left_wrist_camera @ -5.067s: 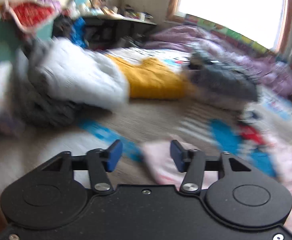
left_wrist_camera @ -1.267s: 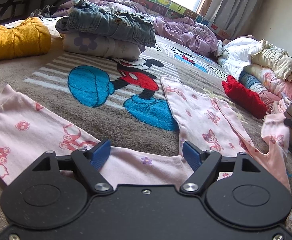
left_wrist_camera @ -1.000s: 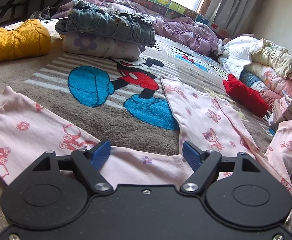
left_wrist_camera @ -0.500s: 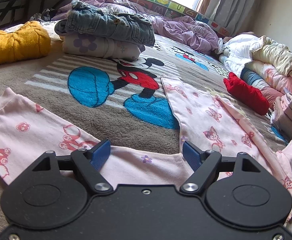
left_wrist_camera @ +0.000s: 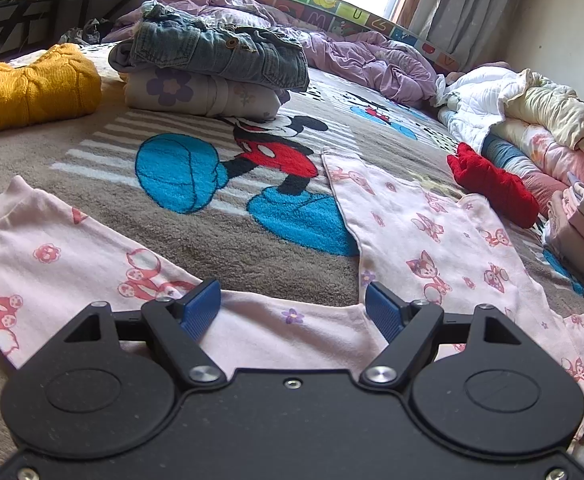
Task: Fold clothes
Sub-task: 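Pull the held sleeve outward with the right gripper and open it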
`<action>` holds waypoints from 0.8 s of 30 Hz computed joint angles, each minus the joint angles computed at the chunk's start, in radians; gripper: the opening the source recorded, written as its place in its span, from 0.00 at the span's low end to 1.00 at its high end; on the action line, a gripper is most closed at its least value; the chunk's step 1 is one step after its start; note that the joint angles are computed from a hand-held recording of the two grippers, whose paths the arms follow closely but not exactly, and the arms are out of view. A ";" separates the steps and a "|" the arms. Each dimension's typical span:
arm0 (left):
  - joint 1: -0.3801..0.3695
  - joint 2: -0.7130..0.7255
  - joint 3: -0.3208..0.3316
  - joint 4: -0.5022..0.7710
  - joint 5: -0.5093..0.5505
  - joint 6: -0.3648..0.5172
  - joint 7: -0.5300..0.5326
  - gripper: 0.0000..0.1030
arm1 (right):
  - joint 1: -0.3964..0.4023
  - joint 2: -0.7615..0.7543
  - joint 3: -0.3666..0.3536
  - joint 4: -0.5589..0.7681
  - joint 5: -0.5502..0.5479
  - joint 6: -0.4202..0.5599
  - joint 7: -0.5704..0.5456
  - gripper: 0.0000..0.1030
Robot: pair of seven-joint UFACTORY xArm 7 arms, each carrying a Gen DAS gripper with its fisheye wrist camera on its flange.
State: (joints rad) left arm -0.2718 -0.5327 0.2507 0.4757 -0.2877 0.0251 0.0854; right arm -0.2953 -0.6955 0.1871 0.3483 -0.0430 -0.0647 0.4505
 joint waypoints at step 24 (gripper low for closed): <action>0.377 -0.090 -0.372 -0.030 0.205 0.005 -0.187 0.77 | 0.048 0.053 -0.114 -0.018 0.030 0.045 -0.006 0.28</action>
